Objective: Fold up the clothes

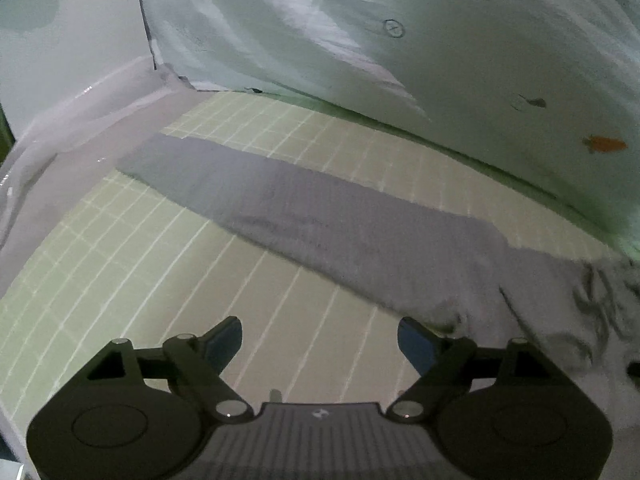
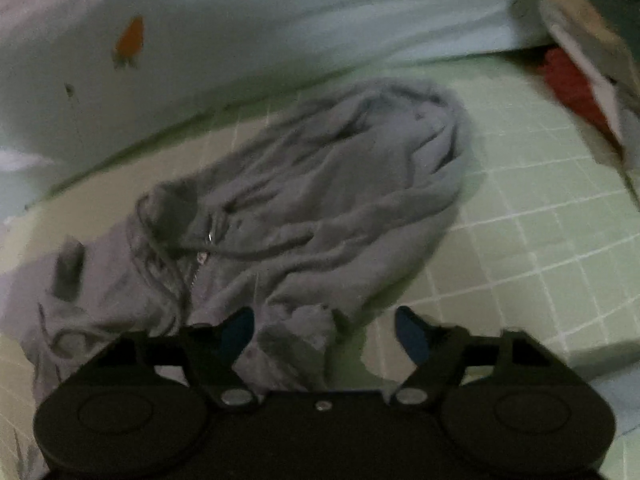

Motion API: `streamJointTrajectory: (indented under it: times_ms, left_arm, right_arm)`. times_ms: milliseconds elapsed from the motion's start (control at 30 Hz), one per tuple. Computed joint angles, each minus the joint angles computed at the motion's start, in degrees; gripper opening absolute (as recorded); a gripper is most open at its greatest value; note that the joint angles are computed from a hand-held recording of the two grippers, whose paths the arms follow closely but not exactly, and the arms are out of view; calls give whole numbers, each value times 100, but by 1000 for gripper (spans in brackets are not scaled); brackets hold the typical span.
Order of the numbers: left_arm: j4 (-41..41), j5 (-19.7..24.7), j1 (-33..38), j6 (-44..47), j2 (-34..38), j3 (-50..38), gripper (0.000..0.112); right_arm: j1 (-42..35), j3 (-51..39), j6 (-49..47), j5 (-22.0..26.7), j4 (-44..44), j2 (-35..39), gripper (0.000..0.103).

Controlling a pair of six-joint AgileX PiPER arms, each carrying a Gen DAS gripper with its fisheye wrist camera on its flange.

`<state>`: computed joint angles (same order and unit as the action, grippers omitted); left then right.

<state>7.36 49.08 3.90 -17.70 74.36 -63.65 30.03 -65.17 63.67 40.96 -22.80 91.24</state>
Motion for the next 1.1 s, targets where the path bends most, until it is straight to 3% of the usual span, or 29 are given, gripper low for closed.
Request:
streamJointTrajectory:
  times_ms: [67,100,233,367,467,500,567,600,633,767,900,967,1000,1033,1100]
  left_arm:
    - [-139,-32,51,109,404,-306,85]
    - [-215,-50,73,197,572,-442,85]
    - [-10,-280,-53,269,1063,-766,85]
    - [99,-339,-93,103,1291,-900,85]
    - [80,-345,-68,130,1282,-843,85]
    - [90,-333,-60,108,1239,-809,85]
    - [88,-322,-47,43,1095,-699,85]
    - [59,-324,-20,52,1015,-637,85]
    - [6,-337,4,89,924,-562,85]
    - [-190,-232,37,261,588,-356,86]
    - [-215,-62,-61,290,202,-203,85]
    - [-97,18,-160,224,-37,-115,86]
    - [-6,73,-203,168,-172,-60,86]
    - [48,133,-214,149,-299,-13,86]
    - [213,325,-247,45,-597,81,85]
  right_arm:
    - [-13,-157,-130,34,-31,149,34]
    - [-89,-248,-225,16,-58,195,8]
    - [-398,-854,-395,67,-563,469,6]
    - [-547,-1941,324,322,-2137,950,0]
    - [-727,-2400,193,543,-2081,1195,0]
    - [-793,-2513,91,618,-1939,1263,1]
    - [-778,-2482,39,804,-1802,1243,19]
    - [-660,-2194,180,797,-1839,1085,48]
    - [-531,-1826,363,681,-1853,886,67]
    - [-93,-89,1501,-243,-1663,-53,81]
    - [302,737,2283,-666,-1654,-358,82]
    - [443,719,2202,-654,-1697,-235,63]
    - [395,702,1909,-717,-1524,-183,28]
    - [296,643,1540,-779,-1255,-146,6]
    - [171,595,1075,-884,-1072,-118,5]
